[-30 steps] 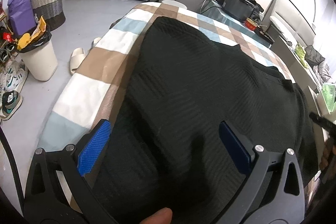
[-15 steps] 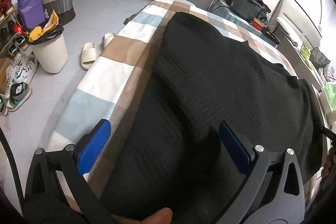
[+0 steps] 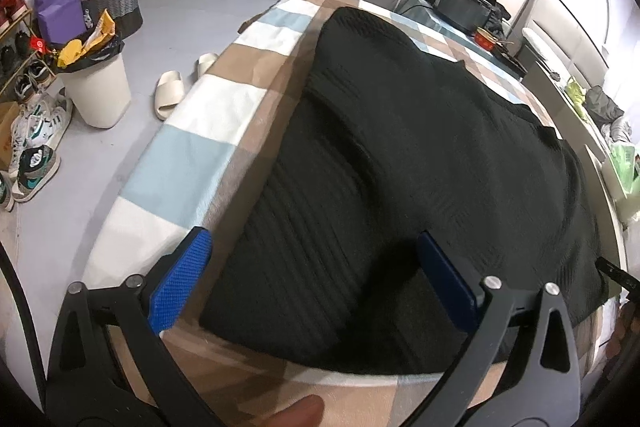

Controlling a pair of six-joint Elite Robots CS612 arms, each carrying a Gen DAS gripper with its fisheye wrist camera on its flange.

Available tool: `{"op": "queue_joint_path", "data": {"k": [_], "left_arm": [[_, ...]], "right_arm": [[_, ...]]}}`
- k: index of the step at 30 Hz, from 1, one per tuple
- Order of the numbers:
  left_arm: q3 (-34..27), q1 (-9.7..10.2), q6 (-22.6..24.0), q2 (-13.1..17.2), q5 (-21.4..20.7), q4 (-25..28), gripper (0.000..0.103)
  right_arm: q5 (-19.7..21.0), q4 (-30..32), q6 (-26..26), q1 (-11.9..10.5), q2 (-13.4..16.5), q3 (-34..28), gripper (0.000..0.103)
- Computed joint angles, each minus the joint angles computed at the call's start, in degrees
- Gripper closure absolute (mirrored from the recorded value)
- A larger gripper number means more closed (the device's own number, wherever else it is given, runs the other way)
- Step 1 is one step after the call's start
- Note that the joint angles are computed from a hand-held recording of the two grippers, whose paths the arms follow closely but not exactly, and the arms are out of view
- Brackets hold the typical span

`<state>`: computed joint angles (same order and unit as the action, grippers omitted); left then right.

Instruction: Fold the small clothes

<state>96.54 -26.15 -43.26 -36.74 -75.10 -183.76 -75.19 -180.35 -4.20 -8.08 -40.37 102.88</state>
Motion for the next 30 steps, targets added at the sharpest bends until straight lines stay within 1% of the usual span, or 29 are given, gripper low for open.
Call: {"op": "queue_joint_path", "data": {"k": [1,2,4,5,6,7,8,9,10,11,12,13,15,16,17,19,23,25,26,27,28,29,30], "left_arm": [[0.08,-0.09,0.40,-0.01,-0.41,-0.09,0.010],[0.11,-0.17,0.94,-0.04,-0.79,0.13,0.013],[0.51,-0.40,1.89,-0.27,-0.69,0.39,0.021],[0.89,-0.59,2.01,-0.44,-0.23,0.20,0.023],[1.27,-0.71,1.99,-0.58,-0.16,-0.07,0.027],[1.62,-0.75,1.89,-0.72,-0.36,-0.36,0.033],[1.96,-0.86,1.80,-0.82,-0.12,-0.58,0.036],[2.29,-1.01,1.85,-0.93,0.55,-0.75,0.043],[2.63,-1.22,1.93,-1.01,1.45,-1.08,0.053],[2.95,-1.39,1.91,-1.05,2.25,-1.50,0.059],[3.24,-1.41,1.84,-1.06,2.46,-2.06,0.069],[3.66,-1.26,1.96,-0.95,1.80,-3.75,0.080],[4.43,-1.20,2.20,-0.70,0.94,-7.37,0.092],[4.80,-1.32,2.33,-0.76,1.30,-8.03,0.095],[5.24,-1.54,2.08,-0.93,2.02,-8.34,0.095],[6.22,-1.67,1.46,-1.24,1.48,-9.23,0.095],[8.01,-2.20,0.44,-2.22,2.49,-8.97,0.095],[8.69,-2.11,-1.01,-2.45,2.57,-9.24,0.093],[8.94,-1.93,-1.84,-2.52,1.94,-9.56,0.092],[9.16,-1.84,-2.74,-2.59,1.75,-9.73,0.086],[9.24,-1.80,-3.23,-2.69,1.73,-9.41,0.078],[9.18,-1.74,-3.73,-2.75,1.33,-8.89,0.075],[9.16,-1.70,-3.77,-2.67,0.78,-9.09,0.074]], "right_arm": [[0.37,-0.98,0.10,-0.04,-0.08,0.65,0.058],[0.90,-1.68,0.38,-0.09,-0.08,1.04,0.058],[2.06,-2.78,0.63,-0.10,-0.25,1.68,0.061],[2.39,-3.79,0.24,0.01,-0.31,1.94,0.070],[2.57,-4.72,-0.21,0.11,-0.33,2.17,0.075],[2.10,-6.08,-0.90,0.40,-0.47,2.58,0.075],[2.11,-6.53,-1.20,0.50,-0.52,2.67,0.081],[2.74,-8.19,-1.73,0.50,-0.52,3.13,0.093],[2.54,-9.31,-2.08,0.63,-0.41,3.19,0.096],[2.41,-9.95,-2.28,0.66,-0.35,3.19,0.097],[2.60,-10.66,-2.61,0.66,-0.30,3.29,0.097],[2.41,-11.30,-2.70,0.69,-0.36,3.58,0.098],[1.87,-12.21,-2.59,0.67,-0.32,3.67,0.098],[0.88,-12.49,-2.58,0.68,-0.36,3.91,0.098],[0.05,-12.63,-2.41,0.60,-0.33,4.01,0.098],[-1.47,-11.53,-2.06,0.52,-0.07,3.59,0.098],[-2.36,-11.77,-1.00,0.59,0.41,3.47,0.098],[-2.07,-12.42,-0.51,0.48,0.33,3.60,0.093],[-2.26,-12.33,-0.27,0.47,0.09,3.78,0.090],[-2.24,-12.58,-0.18,0.44,-0.05,3.98,0.089],[-2.18,-13.03,-0.21,0.40,-0.17,4.20,0.088],[-2.23,-13.70,-0.01,0.41,-0.29,4.49,0.086],[-2.19,-14.47,0.07,0.43,-0.35,4.79,0.082]]}}
